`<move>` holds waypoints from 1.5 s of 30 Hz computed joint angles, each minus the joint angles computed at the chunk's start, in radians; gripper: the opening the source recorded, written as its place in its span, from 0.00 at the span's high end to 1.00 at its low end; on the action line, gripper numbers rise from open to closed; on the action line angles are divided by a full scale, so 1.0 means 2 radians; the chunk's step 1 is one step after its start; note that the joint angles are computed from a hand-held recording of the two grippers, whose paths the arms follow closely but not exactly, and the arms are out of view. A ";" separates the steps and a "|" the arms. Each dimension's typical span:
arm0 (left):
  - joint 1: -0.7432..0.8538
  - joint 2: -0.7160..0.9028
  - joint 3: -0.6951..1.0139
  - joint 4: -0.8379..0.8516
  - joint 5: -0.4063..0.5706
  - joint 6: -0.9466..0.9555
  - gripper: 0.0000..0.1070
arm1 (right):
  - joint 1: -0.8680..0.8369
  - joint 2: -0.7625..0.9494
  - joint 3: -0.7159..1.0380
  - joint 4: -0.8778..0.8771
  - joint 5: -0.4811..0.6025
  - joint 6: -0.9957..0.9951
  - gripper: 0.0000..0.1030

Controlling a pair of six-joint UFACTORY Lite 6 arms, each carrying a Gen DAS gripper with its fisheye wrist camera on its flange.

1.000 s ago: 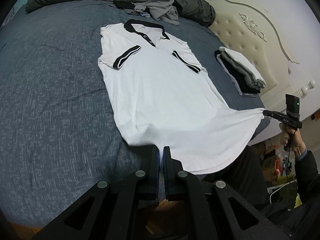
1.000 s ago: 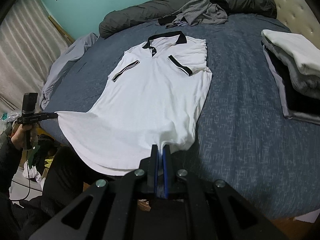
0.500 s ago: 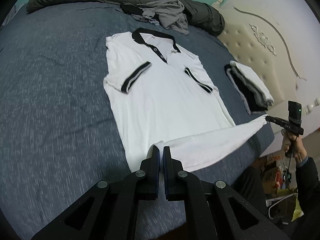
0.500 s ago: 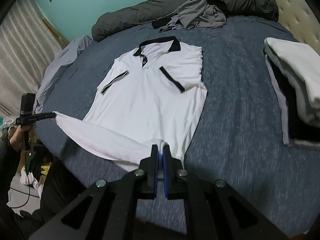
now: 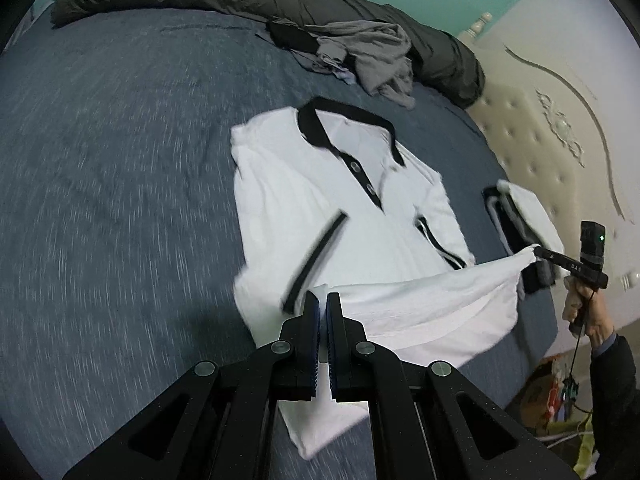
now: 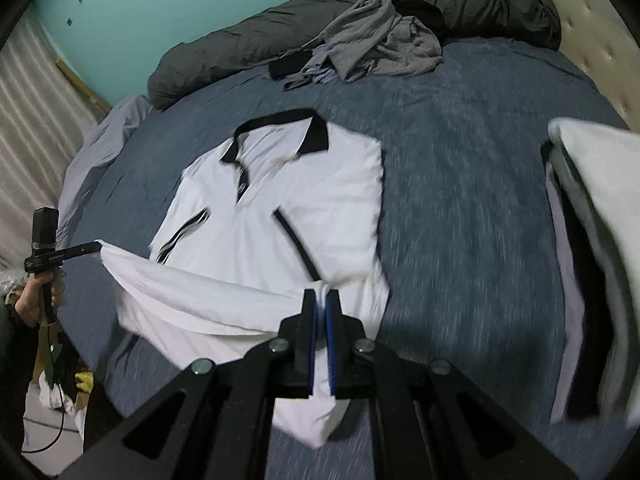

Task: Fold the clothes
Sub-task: 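Lift the hem with both grippers and fold it toward the collar, then open both grippers to release the hem and withdraw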

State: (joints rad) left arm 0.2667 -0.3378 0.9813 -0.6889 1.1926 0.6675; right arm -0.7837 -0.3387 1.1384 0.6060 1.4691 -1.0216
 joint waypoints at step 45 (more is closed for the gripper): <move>-0.124 0.377 0.221 -0.024 -0.260 0.057 0.69 | 0.287 0.357 0.168 0.014 -0.397 0.111 0.68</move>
